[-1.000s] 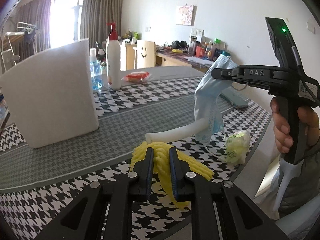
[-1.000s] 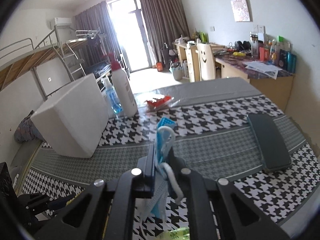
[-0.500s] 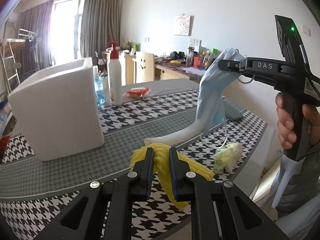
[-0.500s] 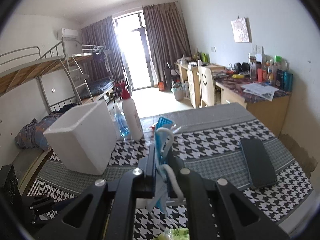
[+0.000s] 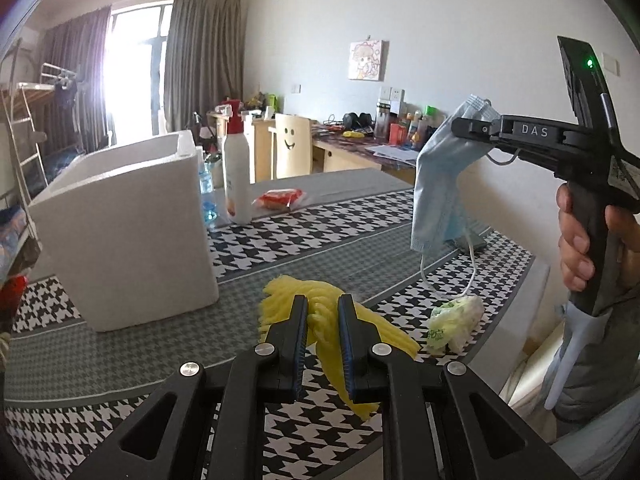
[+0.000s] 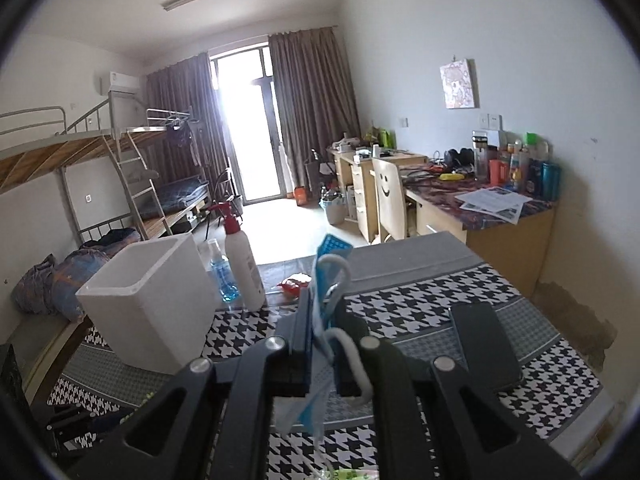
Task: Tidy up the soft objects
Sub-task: 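Carry the yellow net and blue mask in both grippers over the white foam box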
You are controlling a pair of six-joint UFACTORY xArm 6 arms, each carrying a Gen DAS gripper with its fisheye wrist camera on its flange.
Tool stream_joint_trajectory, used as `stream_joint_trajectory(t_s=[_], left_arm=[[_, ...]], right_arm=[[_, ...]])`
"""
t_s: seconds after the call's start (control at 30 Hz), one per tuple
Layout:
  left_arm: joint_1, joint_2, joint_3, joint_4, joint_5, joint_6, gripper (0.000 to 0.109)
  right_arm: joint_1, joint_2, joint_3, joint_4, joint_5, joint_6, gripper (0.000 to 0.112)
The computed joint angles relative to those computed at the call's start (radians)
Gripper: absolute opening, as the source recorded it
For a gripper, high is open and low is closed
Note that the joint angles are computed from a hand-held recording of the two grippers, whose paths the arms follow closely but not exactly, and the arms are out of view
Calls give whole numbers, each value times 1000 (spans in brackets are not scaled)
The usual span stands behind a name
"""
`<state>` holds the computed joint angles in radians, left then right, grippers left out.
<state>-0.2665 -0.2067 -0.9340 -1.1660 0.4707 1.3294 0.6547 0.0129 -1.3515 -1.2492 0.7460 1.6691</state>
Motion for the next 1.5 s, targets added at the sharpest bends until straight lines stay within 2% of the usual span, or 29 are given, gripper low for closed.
stream_joint_trajectory(t_s=[0.77,1.23,1.5], left_arm=[[-18,10,-66,-54,-92,28,16],[4,-14,-94,-105,-72,82,16],[9,14,-145,-94,-71,57,16]], right_arm=[[0,18,-34,12,-69,-54,10],[-2,37,-69,3,-109,-79,10],[-13,46,-79,2,-135,-88,10]])
